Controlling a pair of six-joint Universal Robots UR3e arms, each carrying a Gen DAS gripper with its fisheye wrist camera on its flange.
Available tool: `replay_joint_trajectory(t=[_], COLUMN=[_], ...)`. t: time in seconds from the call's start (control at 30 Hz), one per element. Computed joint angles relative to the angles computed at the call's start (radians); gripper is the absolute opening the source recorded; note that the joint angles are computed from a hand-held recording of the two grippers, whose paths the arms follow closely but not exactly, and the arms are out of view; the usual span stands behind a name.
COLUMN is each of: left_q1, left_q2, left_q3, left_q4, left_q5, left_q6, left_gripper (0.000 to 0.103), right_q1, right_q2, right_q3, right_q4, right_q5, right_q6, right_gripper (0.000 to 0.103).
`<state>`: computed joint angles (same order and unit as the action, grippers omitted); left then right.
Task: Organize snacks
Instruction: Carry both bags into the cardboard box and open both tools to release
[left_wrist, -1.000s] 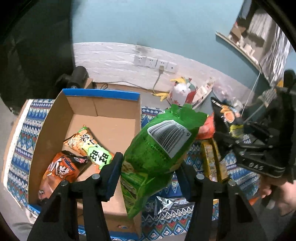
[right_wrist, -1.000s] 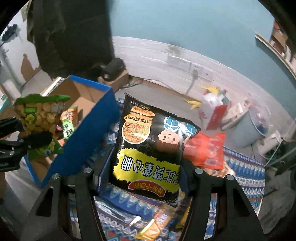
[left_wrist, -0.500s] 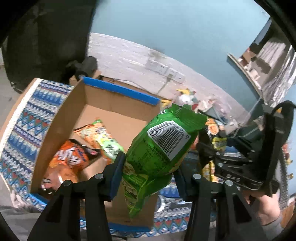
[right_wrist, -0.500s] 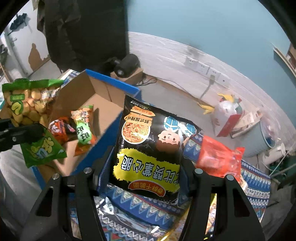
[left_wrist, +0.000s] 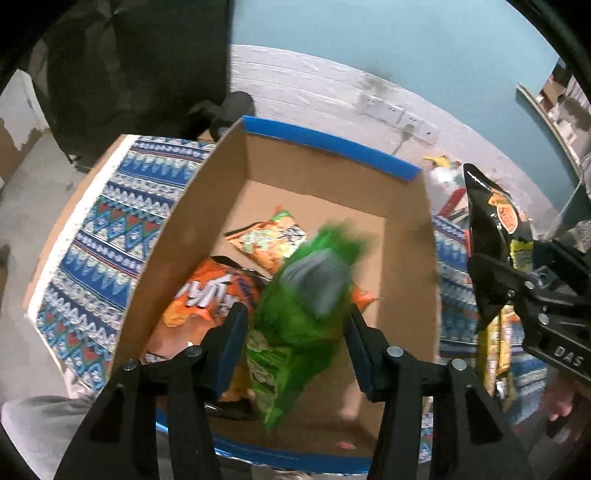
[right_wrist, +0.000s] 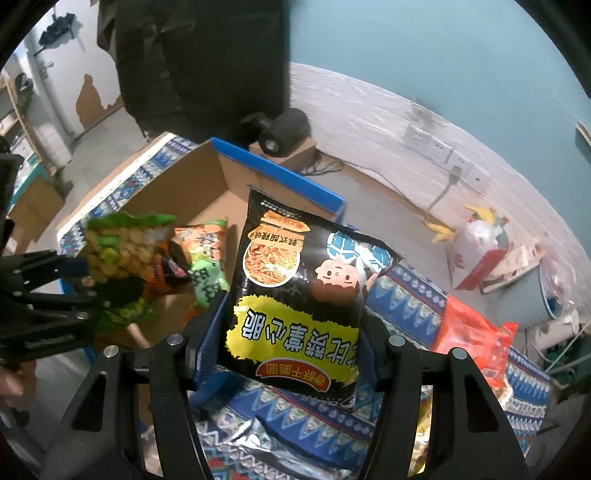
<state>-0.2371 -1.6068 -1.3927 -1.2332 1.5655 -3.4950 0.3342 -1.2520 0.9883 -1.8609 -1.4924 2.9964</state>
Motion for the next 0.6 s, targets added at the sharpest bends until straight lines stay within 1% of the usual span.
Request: replay_joint_trajectory(t=[0.03,0.07,0.13,0.47,0.6], left_q1=[-0.002,-0.002,-0.003,-0.008,0.007], left_q2=[-0.003,-0.002,0.004,0.032,0.046], left_q3=[0.006,0.009,0.006,0.011,0.002], left_q4=[-0.006,-0.009,-0.006,-0.033,-0.050], left_q5=[0.015,0.024,0.043,0.132,0.148], left_q6=[0.003,0.005,0.003,0.014,0.011], left_gripper=[0.060,0.068,0.075,0.076,0.076], right_q1=[0.006,0.011,0.021,0.053,0.066], right_q2=[0.015,0.024,0.049,0.195,0.259], right_q3=[-0.017,-0.028,-0.060,-0.244,-0.331], right_q4=[0.004,0.007,0.020,0.099,0.134], right_q5=[0.005,0.008,0.017,0.048,0.051], right_q6=[0.001,0.002,0.002,0.012,0.012], right_gripper=[0.061,0.061,0.061,0.061,0.061])
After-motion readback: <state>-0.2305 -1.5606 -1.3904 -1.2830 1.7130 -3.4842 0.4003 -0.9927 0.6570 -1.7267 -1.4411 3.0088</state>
